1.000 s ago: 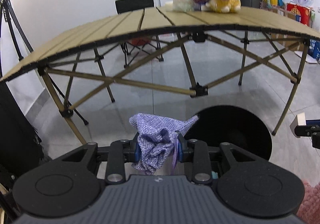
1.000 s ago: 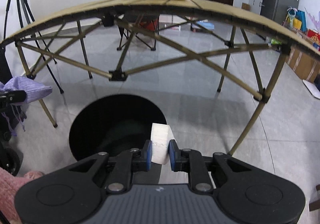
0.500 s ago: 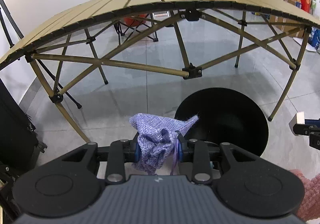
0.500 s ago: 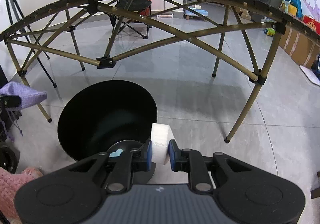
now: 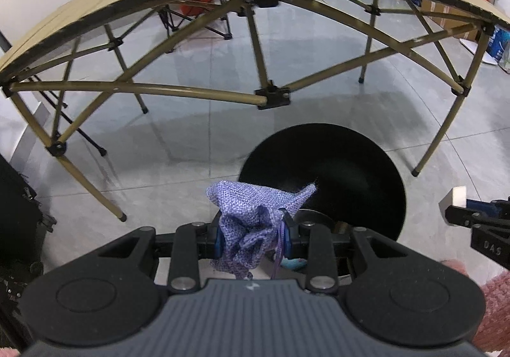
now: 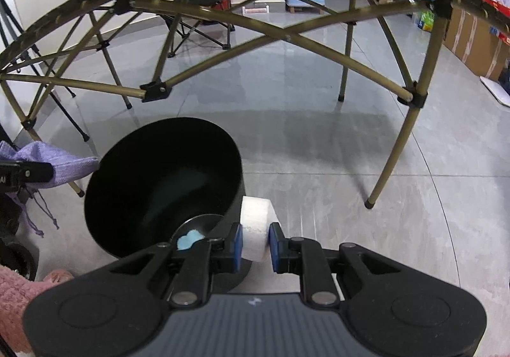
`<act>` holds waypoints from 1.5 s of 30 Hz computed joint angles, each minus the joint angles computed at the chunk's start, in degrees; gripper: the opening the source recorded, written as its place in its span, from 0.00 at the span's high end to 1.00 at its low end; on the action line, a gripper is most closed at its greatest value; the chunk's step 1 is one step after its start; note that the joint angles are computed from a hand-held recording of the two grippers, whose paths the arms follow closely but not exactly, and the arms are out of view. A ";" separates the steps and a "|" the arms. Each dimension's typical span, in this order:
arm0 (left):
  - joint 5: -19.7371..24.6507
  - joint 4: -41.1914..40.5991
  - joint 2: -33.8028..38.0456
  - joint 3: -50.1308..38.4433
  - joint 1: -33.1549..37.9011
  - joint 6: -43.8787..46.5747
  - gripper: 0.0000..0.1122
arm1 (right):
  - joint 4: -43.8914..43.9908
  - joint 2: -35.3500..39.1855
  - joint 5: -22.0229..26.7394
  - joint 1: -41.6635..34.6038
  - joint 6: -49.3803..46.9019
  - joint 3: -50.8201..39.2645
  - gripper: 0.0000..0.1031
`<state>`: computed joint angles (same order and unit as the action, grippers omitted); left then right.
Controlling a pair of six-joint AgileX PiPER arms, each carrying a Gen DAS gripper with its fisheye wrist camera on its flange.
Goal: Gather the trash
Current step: 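Lower the left tool over the bin and open it to drop the cloth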
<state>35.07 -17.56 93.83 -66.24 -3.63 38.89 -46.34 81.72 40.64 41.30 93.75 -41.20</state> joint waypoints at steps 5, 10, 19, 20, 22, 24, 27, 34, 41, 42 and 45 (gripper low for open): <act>0.31 2.71 1.10 -0.79 -3.24 -3.85 0.71 | 0.42 -0.58 -2.32 -2.47 0.03 2.10 0.84; 1.24 5.33 2.72 -2.42 -6.21 -7.78 0.71 | 1.28 -1.20 -4.76 -4.70 -0.62 4.00 0.83; 4.81 7.16 6.70 -7.00 -10.11 -12.65 0.71 | 1.86 -1.87 -7.07 -7.51 -1.11 6.57 0.84; 5.21 7.34 7.19 -7.51 -10.53 -13.14 0.71 | 1.97 -1.99 -7.33 -7.92 -1.22 6.90 0.83; 6.07 7.87 8.19 -8.66 -11.45 -14.35 0.71 | 2.14 -2.21 -7.68 -8.64 -1.36 7.54 0.84; 6.64 8.25 8.96 -9.50 -12.33 -15.41 0.71 | 2.14 -2.41 -7.96 -9.18 -1.24 8.09 0.83; 7.33 8.76 9.86 -10.41 -13.39 -16.85 0.71 | 2.12 -2.85 -8.65 -9.96 -1.27 8.90 0.84; 9.81 9.87 12.64 -13.49 -15.36 -20.10 0.71 | 2.49 -3.23 -10.14 -11.69 -2.19 9.94 0.84; 12.67 12.14 15.65 -16.94 -15.48 -24.43 0.71 | 3.34 -3.01 -11.37 -13.13 -3.39 10.45 0.84; 12.71 12.34 15.76 -17.03 -15.58 -24.73 0.70 | 3.32 -3.08 -11.53 -13.23 -3.40 10.59 0.83; 12.85 12.76 15.82 -17.12 -15.90 -25.26 0.70 | 3.40 -3.01 -11.88 -13.42 -3.60 10.56 0.83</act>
